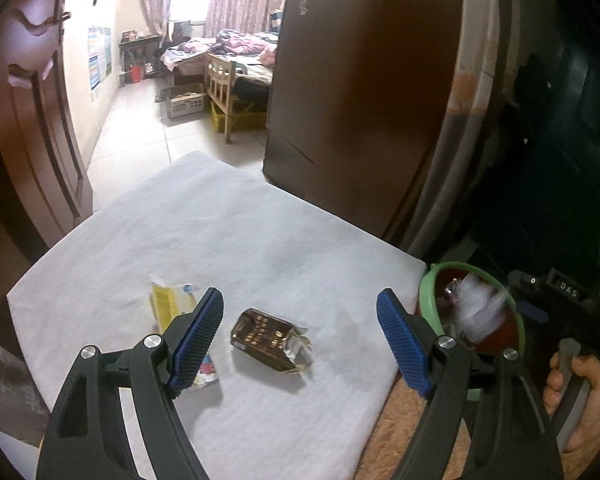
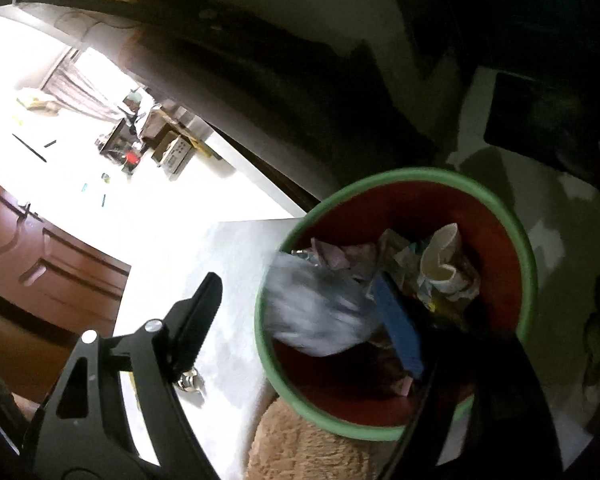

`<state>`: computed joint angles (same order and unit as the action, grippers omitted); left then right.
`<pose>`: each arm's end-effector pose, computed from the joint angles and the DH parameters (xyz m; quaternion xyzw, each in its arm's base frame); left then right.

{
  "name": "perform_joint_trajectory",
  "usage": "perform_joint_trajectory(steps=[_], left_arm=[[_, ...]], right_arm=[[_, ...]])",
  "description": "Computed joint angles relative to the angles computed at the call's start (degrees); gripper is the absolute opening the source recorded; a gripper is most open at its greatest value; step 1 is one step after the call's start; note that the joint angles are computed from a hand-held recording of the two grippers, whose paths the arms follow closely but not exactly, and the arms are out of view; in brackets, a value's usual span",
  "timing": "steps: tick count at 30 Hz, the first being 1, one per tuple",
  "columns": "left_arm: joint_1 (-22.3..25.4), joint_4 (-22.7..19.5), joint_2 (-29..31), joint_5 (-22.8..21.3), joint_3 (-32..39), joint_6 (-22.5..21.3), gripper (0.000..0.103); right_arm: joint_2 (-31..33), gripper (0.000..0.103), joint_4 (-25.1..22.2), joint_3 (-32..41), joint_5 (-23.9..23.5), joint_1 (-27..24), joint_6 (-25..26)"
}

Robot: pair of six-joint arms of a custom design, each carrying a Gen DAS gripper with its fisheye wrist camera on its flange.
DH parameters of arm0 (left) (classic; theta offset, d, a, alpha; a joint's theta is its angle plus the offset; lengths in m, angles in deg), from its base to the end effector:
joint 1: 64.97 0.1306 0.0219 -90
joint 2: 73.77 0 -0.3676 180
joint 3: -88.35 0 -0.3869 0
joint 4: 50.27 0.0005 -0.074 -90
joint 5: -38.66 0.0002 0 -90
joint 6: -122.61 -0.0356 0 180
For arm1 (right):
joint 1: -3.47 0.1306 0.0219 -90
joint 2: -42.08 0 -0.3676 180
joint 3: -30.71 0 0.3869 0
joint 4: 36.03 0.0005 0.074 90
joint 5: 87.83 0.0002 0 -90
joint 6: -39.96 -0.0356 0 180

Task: Collect trash
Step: 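Move both open tools back over the yellow carton and brown pack, then grasp the yellow-and-white carton with the left tool while the right tool grasps the brown pack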

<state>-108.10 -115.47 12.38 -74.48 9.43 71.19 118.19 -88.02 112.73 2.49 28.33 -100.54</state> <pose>0.3297 -0.2904 0.5148 -0.0315 0.9234 -0.0751 0.3752 0.3581 0.1652 0.4482 0.2068 0.9041 0.2265 0.2975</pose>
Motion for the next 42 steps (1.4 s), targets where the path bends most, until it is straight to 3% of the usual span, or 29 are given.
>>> perform_joint_trajectory(steps=[7,10,11,14,21,27,28,30,31,36,42], left_arm=[[2.3,0.8,-3.4,-0.1,-4.0,0.2,0.076],[4.3,0.3,-4.8,0.3,-7.0,1.8,0.08],[5.4,-1.1,-4.8,1.1,-8.0,2.6,0.079],[8.9,-3.4,-4.8,5.9,-11.0,6.1,0.061],[13.9,-1.0,-4.0,12.1,-15.7,7.7,0.062],[16.6,0.5,-1.0,16.4,-15.5,6.6,0.061],[16.9,1.3,-1.2,16.7,-15.9,6.5,0.059],[17.4,1.4,-0.8,17.8,-15.9,5.2,0.031],[17.2,1.6,-1.0,18.4,-16.2,5.2,0.026],[16.2,-0.7,-3.2,17.5,-16.8,3.7,0.023],[16.4,-3.6,-5.3,15.5,-17.7,1.4,0.024]], right_arm=[[3.9,0.077,-1.8,5.6,2.3,5.0,3.3],[6.7,0.077,-2.3,8.3,1.5,7.7,4.7],[7.7,0.077,-2.4,9.1,1.1,8.7,5.1],[10.2,0.077,-3.7,11.3,0.6,11.1,6.7],[15.2,0.077,-7.1,15.7,-1.1,14.1,9.9],[20.1,0.077,-10.4,19.0,-3.0,16.2,13.2],[20.8,0.077,-10.8,19.6,-3.1,16.6,13.9],[22.9,0.077,-12.2,21.4,-3.4,17.4,15.8],[24.0,0.077,-12.8,22.3,-3.9,17.5,17.0],[30.4,0.083,-16.4,28.6,-3.9,18.8,24.0],[39.0,0.083,-22.0,38.5,-2.7,20.5,32.8]])
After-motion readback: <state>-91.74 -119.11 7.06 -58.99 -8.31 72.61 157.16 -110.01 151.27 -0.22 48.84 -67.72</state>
